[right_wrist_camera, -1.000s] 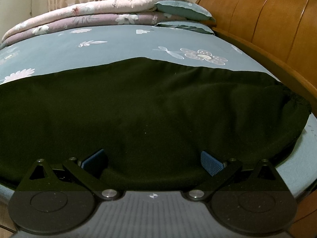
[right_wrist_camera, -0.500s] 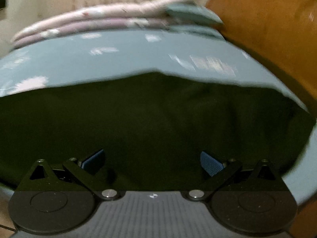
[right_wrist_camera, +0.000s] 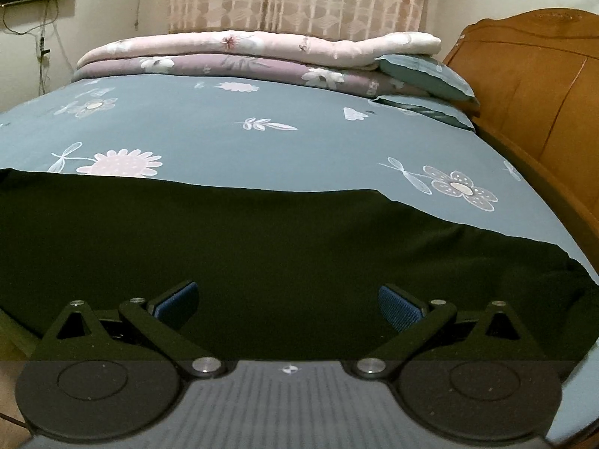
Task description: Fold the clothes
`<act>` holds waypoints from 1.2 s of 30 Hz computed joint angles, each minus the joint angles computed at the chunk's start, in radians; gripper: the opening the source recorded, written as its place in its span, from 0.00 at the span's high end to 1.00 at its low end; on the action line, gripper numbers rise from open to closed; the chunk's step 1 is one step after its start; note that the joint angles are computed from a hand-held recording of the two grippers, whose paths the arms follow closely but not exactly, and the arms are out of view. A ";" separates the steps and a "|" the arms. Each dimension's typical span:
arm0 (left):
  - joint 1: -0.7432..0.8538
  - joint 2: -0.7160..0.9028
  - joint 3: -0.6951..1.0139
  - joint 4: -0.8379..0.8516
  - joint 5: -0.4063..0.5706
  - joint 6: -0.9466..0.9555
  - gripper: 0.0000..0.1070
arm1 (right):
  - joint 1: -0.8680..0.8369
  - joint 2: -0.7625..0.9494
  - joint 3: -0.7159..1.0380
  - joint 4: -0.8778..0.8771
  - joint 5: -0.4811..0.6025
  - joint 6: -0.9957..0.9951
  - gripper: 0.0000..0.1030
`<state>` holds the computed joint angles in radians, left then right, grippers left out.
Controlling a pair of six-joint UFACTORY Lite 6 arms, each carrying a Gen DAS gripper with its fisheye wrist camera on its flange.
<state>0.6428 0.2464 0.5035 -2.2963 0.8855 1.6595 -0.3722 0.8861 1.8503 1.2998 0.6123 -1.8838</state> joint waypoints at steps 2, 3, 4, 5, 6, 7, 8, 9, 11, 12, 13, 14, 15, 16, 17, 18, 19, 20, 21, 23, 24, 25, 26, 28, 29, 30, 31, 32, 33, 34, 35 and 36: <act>-0.001 0.008 -0.011 0.001 0.028 0.005 0.04 | -0.003 -0.010 -0.017 0.008 0.004 -0.004 0.00; 0.002 0.024 -0.017 -0.006 0.059 0.016 0.04 | -0.002 -0.008 -0.017 0.006 0.003 0.002 0.00; 0.011 0.043 -0.017 -0.010 0.089 0.025 0.04 | 0.000 -0.005 -0.014 0.002 0.002 0.010 0.00; 0.019 0.067 -0.008 -0.016 0.114 0.027 0.04 | 0.001 -0.004 -0.014 -0.001 0.001 0.014 0.00; 0.027 0.092 0.002 -0.021 0.139 0.028 0.04 | 0.002 -0.003 -0.015 -0.004 0.001 0.016 0.00; 0.033 0.115 0.012 -0.027 0.161 0.032 0.04 | 0.003 -0.003 -0.017 -0.006 0.001 0.018 0.00; 0.038 0.138 0.023 -0.032 0.183 0.036 0.04 | 0.004 -0.005 -0.020 -0.004 0.001 0.015 0.00; 0.035 0.158 0.033 -0.048 0.198 0.037 0.04 | 0.006 -0.007 -0.025 0.002 0.000 0.008 0.00; 0.026 0.208 0.058 -0.083 0.236 0.060 0.04 | 0.008 -0.001 -0.014 -0.006 0.005 0.020 0.00; 0.021 0.219 0.061 -0.104 0.246 0.061 0.04 | 0.009 0.001 -0.011 -0.006 0.006 0.023 0.00; 0.022 0.221 0.068 -0.102 0.241 0.046 0.04 | 0.011 0.002 -0.009 -0.006 0.006 0.025 0.00; 0.023 0.223 0.076 -0.099 0.234 0.029 0.04 | 0.012 0.005 -0.006 -0.007 0.008 0.030 0.00; 0.024 0.218 0.072 -0.100 0.234 0.022 0.04 | 0.013 0.004 -0.006 -0.007 0.008 0.032 0.00; 0.016 0.205 0.057 -0.119 0.229 0.035 0.04 | 0.012 0.008 0.000 -0.014 0.013 0.037 0.00; 0.004 0.189 0.042 -0.134 0.219 0.065 0.04 | 0.012 0.008 -0.001 -0.015 0.014 0.035 0.00; -0.009 0.173 0.028 -0.150 0.210 0.095 0.04 | 0.013 0.006 -0.007 -0.013 0.013 0.029 0.00; -0.023 0.160 0.013 -0.170 0.204 0.125 0.04 | 0.013 0.007 -0.008 -0.013 0.010 0.027 0.00; -0.037 0.146 -0.001 -0.190 0.198 0.154 0.05 | 0.013 0.010 -0.006 -0.017 0.009 0.030 0.00; -0.044 0.127 -0.012 -0.200 0.184 0.171 0.08 | 0.012 0.015 0.003 -0.029 0.015 0.045 0.00; -0.055 0.084 -0.029 -0.212 0.135 0.180 0.12 | 0.011 0.026 0.023 -0.055 0.029 0.079 0.00; -0.054 0.060 -0.040 -0.207 0.114 0.180 0.12 | 0.010 0.025 0.025 -0.055 0.044 0.074 0.00; -0.053 0.036 -0.051 -0.200 0.093 0.178 0.12 | 0.007 0.022 0.025 -0.052 0.060 0.063 0.00; -0.052 0.009 -0.065 -0.199 0.073 0.179 0.12 | 0.007 0.020 0.027 -0.051 0.078 0.049 0.00; -0.043 -0.037 -0.102 -0.196 0.059 0.181 0.12 | 0.019 0.025 0.053 -0.058 0.125 0.033 0.00; -0.034 -0.051 -0.117 -0.186 0.066 0.184 0.12 | 0.031 0.031 0.073 -0.066 0.147 0.036 0.00; -0.026 -0.065 -0.132 -0.183 0.071 0.185 0.12 | 0.047 0.033 0.088 -0.074 0.173 0.039 0.00; -0.020 -0.076 -0.143 -0.183 0.075 0.183 0.12 | 0.068 0.032 0.096 -0.075 0.213 0.028 0.00; -0.019 -0.077 -0.145 -0.183 0.086 0.183 0.12 | 0.092 0.034 0.108 -0.076 0.257 0.017 0.00; -0.010 -0.071 -0.153 -0.184 0.113 0.186 0.13 | 0.116 0.034 0.117 -0.078 0.301 0.000 0.00; -0.003 -0.060 -0.154 -0.179 0.136 0.187 0.15 | 0.151 0.012 0.090 -0.069 0.338 -0.048 0.00; 0.009 -0.041 -0.151 -0.164 0.161 0.188 0.17 | 0.182 -0.015 0.051 -0.063 0.367 -0.100 0.00; 0.014 -0.024 -0.146 -0.159 0.170 0.184 0.18 | 0.213 -0.037 0.019 -0.062 0.394 -0.147 0.01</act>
